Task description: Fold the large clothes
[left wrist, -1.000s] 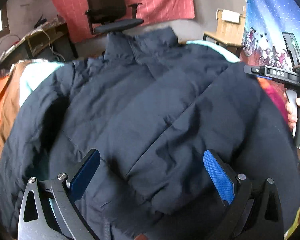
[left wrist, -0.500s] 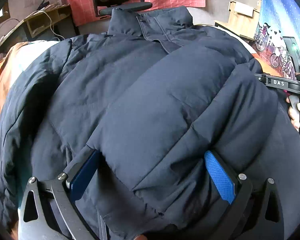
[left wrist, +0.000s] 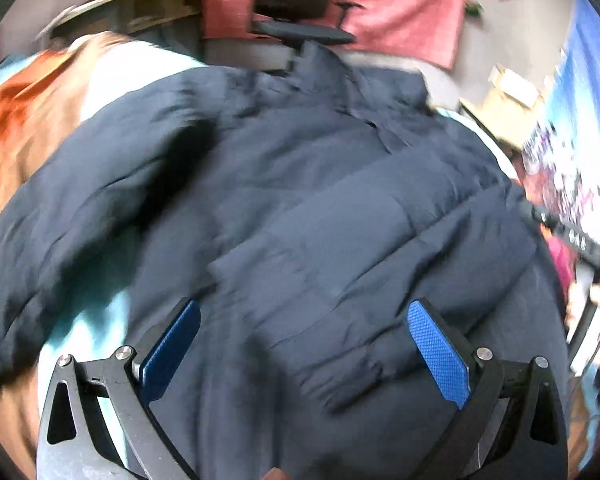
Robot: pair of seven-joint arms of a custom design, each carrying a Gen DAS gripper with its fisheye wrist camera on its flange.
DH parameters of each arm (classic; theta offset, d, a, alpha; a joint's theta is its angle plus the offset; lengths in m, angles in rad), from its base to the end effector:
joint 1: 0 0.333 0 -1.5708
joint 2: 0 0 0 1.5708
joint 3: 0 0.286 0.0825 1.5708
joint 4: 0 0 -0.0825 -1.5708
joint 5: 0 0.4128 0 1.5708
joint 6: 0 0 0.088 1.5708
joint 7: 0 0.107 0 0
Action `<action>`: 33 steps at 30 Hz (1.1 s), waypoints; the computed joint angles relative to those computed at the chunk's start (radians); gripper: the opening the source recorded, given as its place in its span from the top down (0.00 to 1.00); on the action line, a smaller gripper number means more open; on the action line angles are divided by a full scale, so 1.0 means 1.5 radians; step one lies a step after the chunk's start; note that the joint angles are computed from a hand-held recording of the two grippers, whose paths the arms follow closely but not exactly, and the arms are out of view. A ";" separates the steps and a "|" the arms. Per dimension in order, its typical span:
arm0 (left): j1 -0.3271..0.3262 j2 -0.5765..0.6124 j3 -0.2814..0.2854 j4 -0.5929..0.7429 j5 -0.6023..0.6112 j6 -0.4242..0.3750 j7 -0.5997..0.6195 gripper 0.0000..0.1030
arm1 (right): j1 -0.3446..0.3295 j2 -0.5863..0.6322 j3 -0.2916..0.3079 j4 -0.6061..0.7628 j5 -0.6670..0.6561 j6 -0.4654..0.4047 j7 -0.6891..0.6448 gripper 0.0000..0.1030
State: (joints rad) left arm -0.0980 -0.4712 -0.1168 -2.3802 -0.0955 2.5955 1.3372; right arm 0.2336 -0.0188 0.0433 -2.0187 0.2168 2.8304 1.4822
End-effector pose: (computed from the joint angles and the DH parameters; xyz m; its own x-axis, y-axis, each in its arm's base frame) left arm 0.4850 -0.1085 0.5375 0.0130 -0.9832 0.1822 -0.7862 -0.1227 -0.6057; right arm 0.6038 0.1604 0.5155 0.2418 -0.9615 -0.1305 -0.6770 -0.0708 -0.7326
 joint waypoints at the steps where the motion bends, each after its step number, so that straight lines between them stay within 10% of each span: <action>1: 0.015 -0.021 -0.008 -0.015 0.011 -0.001 -0.026 0.01 | 0.004 -0.009 0.004 -0.006 0.002 0.004 -0.008 0.18; 16: 0.189 -0.266 0.049 -0.209 0.052 -0.057 -0.233 0.01 | 0.131 0.000 0.070 0.034 0.064 -0.037 -0.185 0.14; 33: 0.295 -0.225 0.055 -0.213 0.076 -0.046 -0.400 0.06 | 0.212 0.256 0.044 0.324 -0.249 -0.077 0.159 0.14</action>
